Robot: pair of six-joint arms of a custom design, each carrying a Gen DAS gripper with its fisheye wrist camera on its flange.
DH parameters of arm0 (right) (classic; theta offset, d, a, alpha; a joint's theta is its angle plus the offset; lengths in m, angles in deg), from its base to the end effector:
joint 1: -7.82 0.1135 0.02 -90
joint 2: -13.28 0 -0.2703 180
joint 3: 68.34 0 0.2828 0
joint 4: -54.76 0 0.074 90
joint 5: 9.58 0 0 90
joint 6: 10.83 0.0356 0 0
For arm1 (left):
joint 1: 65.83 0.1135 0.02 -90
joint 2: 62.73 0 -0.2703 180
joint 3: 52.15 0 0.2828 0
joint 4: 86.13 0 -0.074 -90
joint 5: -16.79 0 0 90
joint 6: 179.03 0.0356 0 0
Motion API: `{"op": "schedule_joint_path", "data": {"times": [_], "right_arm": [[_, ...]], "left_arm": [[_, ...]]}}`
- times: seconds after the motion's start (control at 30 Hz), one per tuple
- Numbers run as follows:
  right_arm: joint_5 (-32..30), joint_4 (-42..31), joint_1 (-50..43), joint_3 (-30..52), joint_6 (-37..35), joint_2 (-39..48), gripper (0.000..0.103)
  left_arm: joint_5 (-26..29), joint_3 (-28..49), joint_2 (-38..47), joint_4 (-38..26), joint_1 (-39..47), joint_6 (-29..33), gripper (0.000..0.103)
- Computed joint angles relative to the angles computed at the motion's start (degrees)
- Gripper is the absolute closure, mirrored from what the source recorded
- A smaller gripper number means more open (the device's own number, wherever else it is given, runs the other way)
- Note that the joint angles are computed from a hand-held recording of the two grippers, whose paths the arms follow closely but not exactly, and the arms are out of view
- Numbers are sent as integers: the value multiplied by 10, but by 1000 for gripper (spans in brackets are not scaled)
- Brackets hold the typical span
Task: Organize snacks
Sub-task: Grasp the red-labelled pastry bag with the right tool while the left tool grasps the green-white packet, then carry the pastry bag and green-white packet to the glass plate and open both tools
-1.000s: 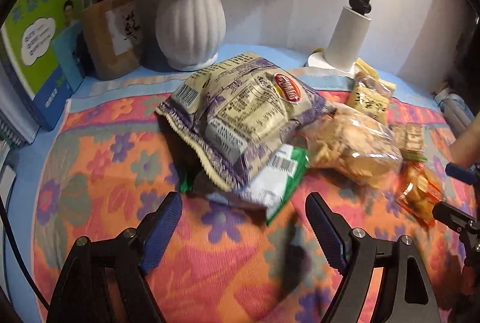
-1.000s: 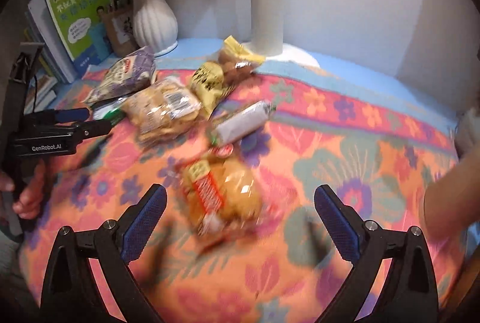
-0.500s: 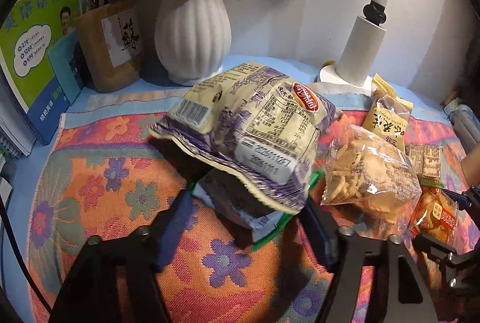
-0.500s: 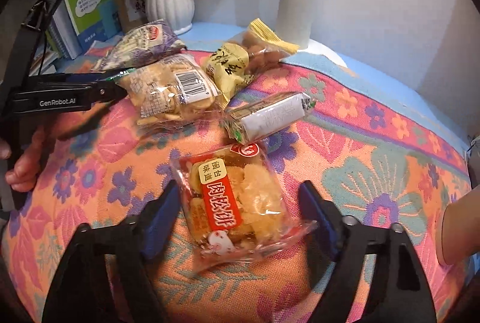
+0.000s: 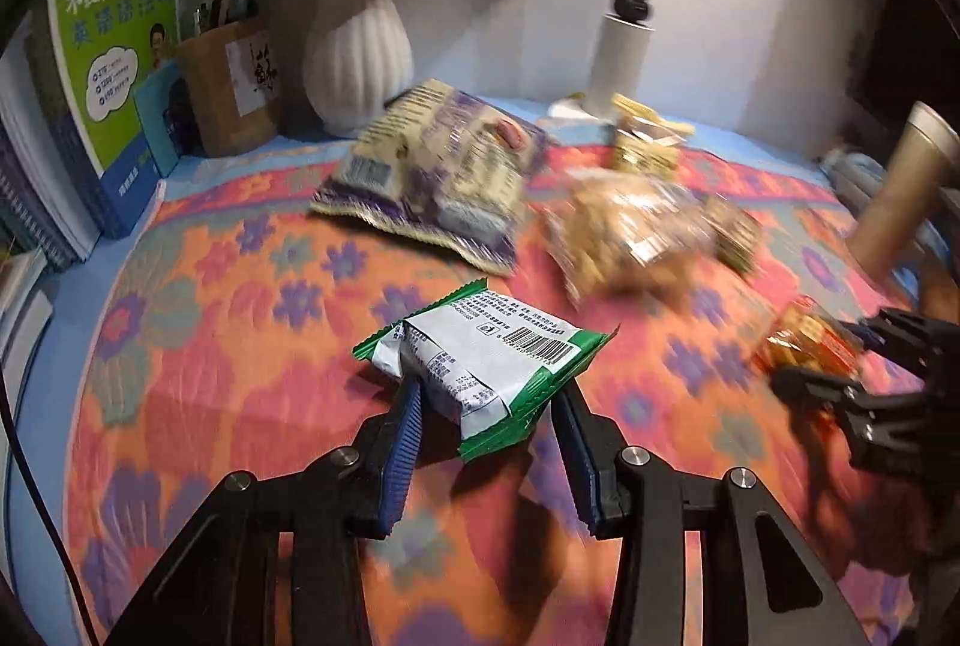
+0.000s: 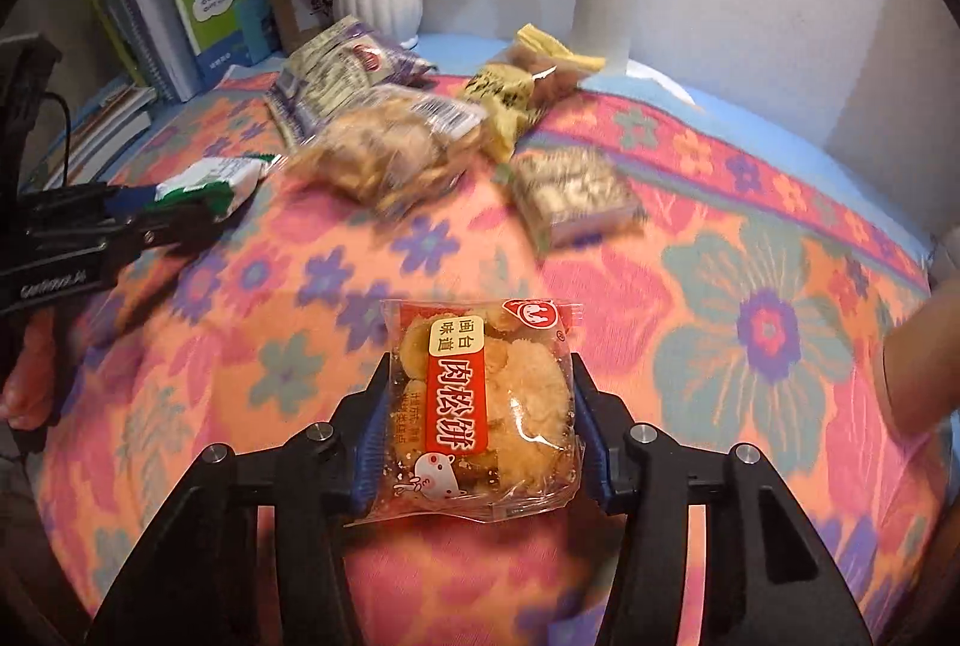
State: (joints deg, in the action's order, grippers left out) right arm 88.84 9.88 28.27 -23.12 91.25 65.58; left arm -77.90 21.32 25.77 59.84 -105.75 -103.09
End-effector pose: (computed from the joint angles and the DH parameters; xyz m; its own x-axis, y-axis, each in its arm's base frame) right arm 0.1917 0.0659 0.2065 -0.7762 -0.0685 -0.6267 -0.1009 0.9948 0.0162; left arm 0.2763 -0.2274 0.2277 -0.7074 0.2762 -0.6506 0.4398 0.8926 -0.0993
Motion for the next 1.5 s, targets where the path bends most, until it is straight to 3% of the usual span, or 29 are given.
{"op": "schedule_joint_path", "data": {"times": [0.17, 0.2, 0.3, 0.33, 0.43, 0.53, 0.63, 0.73, 0.77, 0.83, 0.93, 0.97, 1.03, 1.1, 1.23, 1.3, 1.5], "right_arm": [[31, -91, 80, -42, 67, -122, 50], [34, -99, 90, -47, 76, -136, 49], [28, -112, 95, -57, 88, -168, 41], [22, -104, 93, -59, 87, -167, 37], [25, -100, 95, -62, 81, -165, 31], [72, -95, 136, -55, 94, -135, 28], [82, -96, 145, -56, 95, -133, 27], [52, -93, 118, -59, 85, -144, 26], [42, -90, 108, -60, 82, -146, 26], [31, -87, 96, -60, 78, -147, 25], [36, -85, 98, -58, 81, -141, 25], [44, -87, 105, -57, 83, -138, 26], [79, -89, 131, -54, 96, -132, 45], [95, -93, 146, -55, 101, -137, 50], [133, -116, 184, -53, 124, -152, 52], [122, -137, 184, -55, 139, -181, 53], [179, -273, 238, -43, 241, -295, 53]], "left_arm": [[52, -62, -64, -26, -44, -2, 61], [62, -67, -67, -35, -54, -5, 57], [19, -81, -91, -40, -103, -1, 29], [-8, -85, -99, -37, -118, 5, 24], [-71, -73, -95, -30, -132, 11, 21], [-58, -51, -57, -10, -96, 45, 20], [-2, -14, 2, -5, -57, 47, 20], [55, -4, 15, -5, -35, 28, 20], [57, -6, 14, -3, -34, 29, 21], [64, -16, 5, 4, -39, 37, 41], [38, -23, -1, 8, -60, 39, 51], [34, -25, -4, 8, -64, 36, 52], [36, -33, -13, 13, -67, 20, 55], [42, -44, -26, 17, -71, 2, 55], [25, -73, -69, 21, -90, -18, 56], [30, -83, -90, 22, -97, -29, 56], [41, -74, -131, 28, -128, -53, 56]]}}
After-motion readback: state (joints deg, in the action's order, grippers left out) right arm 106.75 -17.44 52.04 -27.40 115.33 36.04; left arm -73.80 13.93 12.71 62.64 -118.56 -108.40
